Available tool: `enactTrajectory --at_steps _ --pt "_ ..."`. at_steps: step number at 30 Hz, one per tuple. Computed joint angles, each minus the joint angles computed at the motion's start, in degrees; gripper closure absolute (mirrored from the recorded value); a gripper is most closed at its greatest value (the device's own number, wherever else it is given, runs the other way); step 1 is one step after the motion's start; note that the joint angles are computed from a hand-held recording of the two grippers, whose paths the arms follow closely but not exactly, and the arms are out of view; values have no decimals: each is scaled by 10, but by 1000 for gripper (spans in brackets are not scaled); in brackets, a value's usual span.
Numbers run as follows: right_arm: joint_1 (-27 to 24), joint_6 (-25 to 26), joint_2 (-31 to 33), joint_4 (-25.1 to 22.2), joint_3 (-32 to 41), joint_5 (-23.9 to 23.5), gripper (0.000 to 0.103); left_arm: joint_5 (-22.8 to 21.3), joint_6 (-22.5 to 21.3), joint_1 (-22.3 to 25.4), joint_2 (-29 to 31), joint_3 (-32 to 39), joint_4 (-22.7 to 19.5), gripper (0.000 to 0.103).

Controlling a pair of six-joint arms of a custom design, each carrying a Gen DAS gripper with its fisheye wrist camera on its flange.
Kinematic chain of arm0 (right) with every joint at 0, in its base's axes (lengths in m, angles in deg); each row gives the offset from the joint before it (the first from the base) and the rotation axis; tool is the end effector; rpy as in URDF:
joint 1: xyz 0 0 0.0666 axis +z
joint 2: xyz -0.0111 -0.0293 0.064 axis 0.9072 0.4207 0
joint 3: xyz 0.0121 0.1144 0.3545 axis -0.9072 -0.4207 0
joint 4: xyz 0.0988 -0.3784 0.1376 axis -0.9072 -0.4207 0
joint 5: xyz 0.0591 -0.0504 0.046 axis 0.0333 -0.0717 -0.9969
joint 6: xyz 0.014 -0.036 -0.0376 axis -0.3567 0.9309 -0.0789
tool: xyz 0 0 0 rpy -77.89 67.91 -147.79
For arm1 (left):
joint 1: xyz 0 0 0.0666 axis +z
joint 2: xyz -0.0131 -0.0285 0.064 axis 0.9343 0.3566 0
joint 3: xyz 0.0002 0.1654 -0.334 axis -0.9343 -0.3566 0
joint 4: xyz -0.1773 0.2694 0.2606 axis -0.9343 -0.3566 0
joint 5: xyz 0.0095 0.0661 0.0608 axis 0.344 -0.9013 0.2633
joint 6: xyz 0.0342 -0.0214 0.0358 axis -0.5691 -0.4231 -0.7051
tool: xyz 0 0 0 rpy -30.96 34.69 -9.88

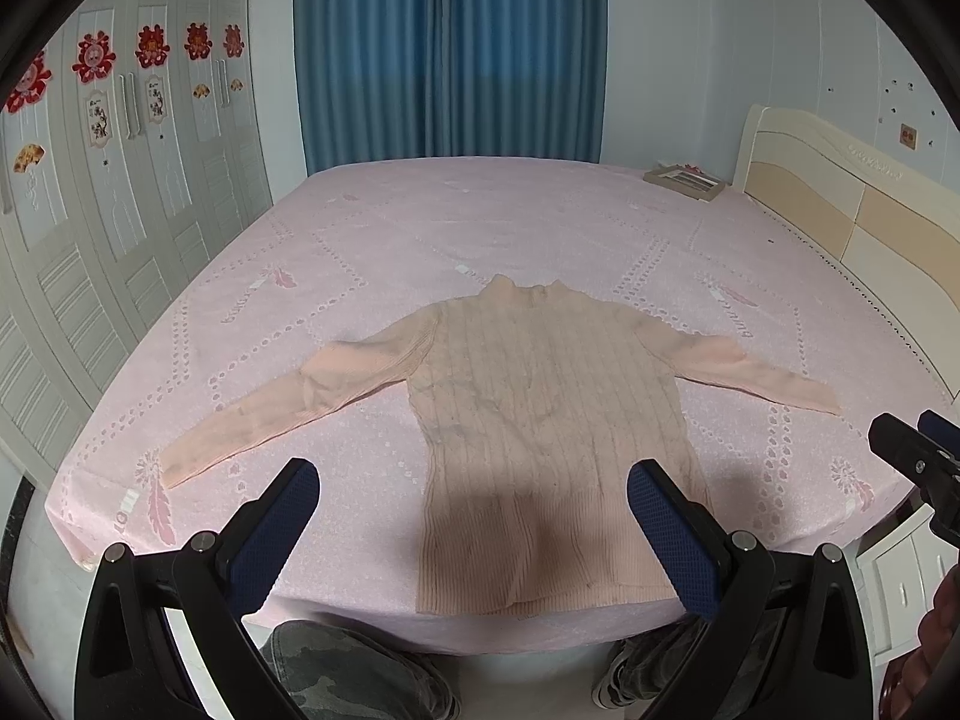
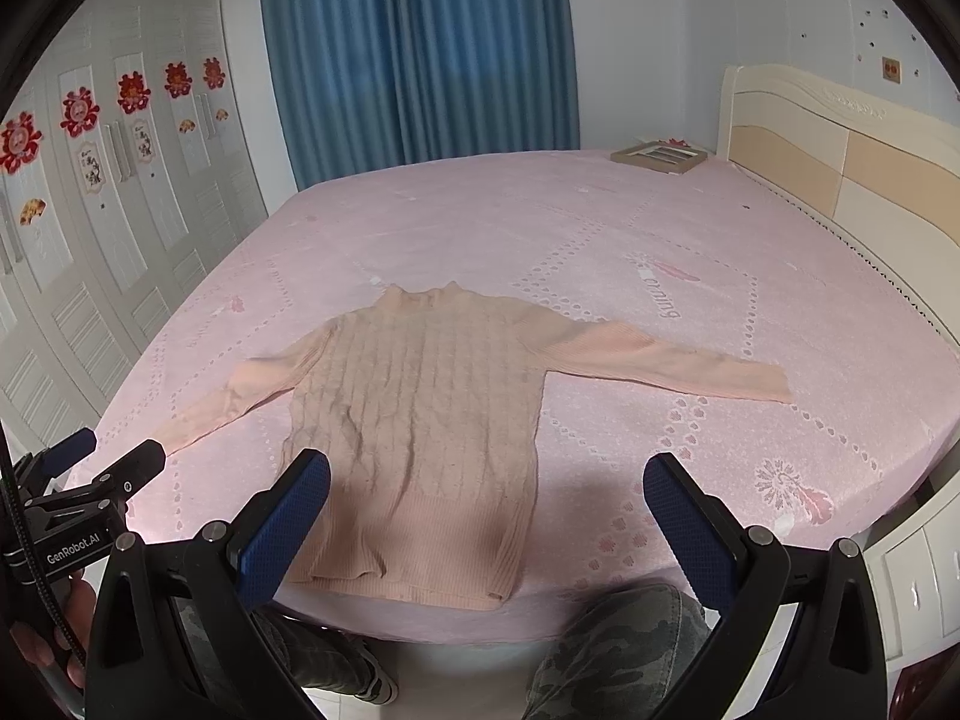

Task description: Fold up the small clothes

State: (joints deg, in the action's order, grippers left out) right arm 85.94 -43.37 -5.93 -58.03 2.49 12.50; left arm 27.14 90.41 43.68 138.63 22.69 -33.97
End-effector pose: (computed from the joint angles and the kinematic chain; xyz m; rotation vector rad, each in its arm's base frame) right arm 0.3064 0.1053 0.5888 0.1499 2.3129 0.0336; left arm 0.3347 -0.1487 0.5763 0.0708 2.3121 -0.0329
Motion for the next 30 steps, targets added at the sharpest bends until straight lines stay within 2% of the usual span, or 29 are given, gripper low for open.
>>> enactTrajectory --at_steps 7,12,17,20,22,25,30 --pt "4 1 0 7 -2 7 1 9 -7 9 -3 -10 12 0" --pt "0 12 -3 25 -10 -5 1 23 -2 30 -9 -28 28 0" --pt "-1 23 4 41 -23 -7 1 46 2 71 -11 -55 48 1" --pt "-4 25 8 56 -35 -19 1 81 -1 105 -10 -74 58 2" --pt "-5 24 9 69 -44 -18 1 82 -3 124 -10 -90 70 2" --pt "8 30 15 90 -62 20 1 96 -13 154 -8 -114 88 2" --pt "29 41 28 121 -83 65 1 155 -21 216 13 -139 103 2"
